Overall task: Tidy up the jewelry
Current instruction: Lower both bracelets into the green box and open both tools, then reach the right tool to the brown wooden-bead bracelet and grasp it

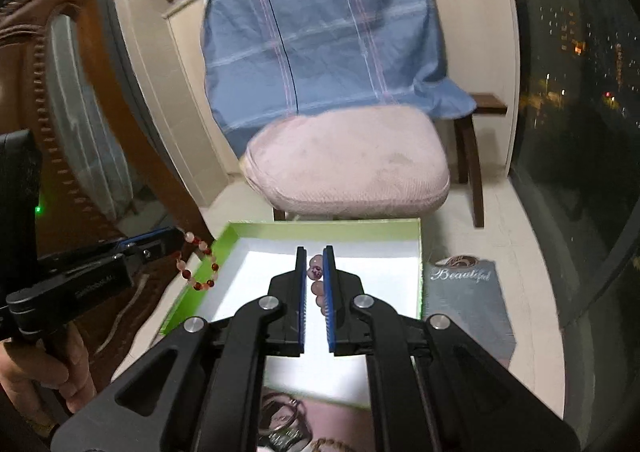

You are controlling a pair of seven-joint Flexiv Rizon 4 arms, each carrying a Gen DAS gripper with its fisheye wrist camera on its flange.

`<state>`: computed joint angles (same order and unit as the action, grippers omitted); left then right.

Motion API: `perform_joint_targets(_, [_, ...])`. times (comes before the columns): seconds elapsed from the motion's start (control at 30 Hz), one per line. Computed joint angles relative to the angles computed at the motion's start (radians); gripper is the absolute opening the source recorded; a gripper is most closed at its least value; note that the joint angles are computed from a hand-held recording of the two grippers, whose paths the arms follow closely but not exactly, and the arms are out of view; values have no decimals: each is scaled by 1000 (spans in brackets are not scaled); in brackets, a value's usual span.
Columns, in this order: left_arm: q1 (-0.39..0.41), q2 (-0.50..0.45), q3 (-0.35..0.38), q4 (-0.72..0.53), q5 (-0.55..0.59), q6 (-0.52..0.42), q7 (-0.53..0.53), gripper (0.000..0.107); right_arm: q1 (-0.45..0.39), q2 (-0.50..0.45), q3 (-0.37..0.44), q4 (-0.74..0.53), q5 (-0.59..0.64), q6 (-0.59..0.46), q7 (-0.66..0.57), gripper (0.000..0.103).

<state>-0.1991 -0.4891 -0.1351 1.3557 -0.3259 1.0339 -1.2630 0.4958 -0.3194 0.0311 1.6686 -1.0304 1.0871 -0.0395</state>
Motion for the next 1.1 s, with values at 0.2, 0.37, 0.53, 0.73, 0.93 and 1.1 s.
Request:
perform_joint_targets(0.2, [-13,-28,35,-18,54,10,-52,80,6,12,-60,27,-60,-9,147,78])
perform_joint_targets(0.37, [87,142,-84,175,-163,245,77,88,-39,175,-47,89,-370,19,442,83])
perform_joint_targets(0.53, [168,368,-258,428,-654,467,515,99,-30,315,79,169,-564,-232,522,91])
perform_joint_targets(0.73, [64,497,-191,670,-844,522,638,99,-2,309,235,290,-436,-431,476,91])
perform_joint_targets(0.93, [-23,508,-110,843,-762,546,574,99,71,253,253,329,-334,-464,381,91])
perform_joint_targets(1.1, [-43,466,-51,842,-622,558,485,99,80,241,231,342,-335,-478,357,91])
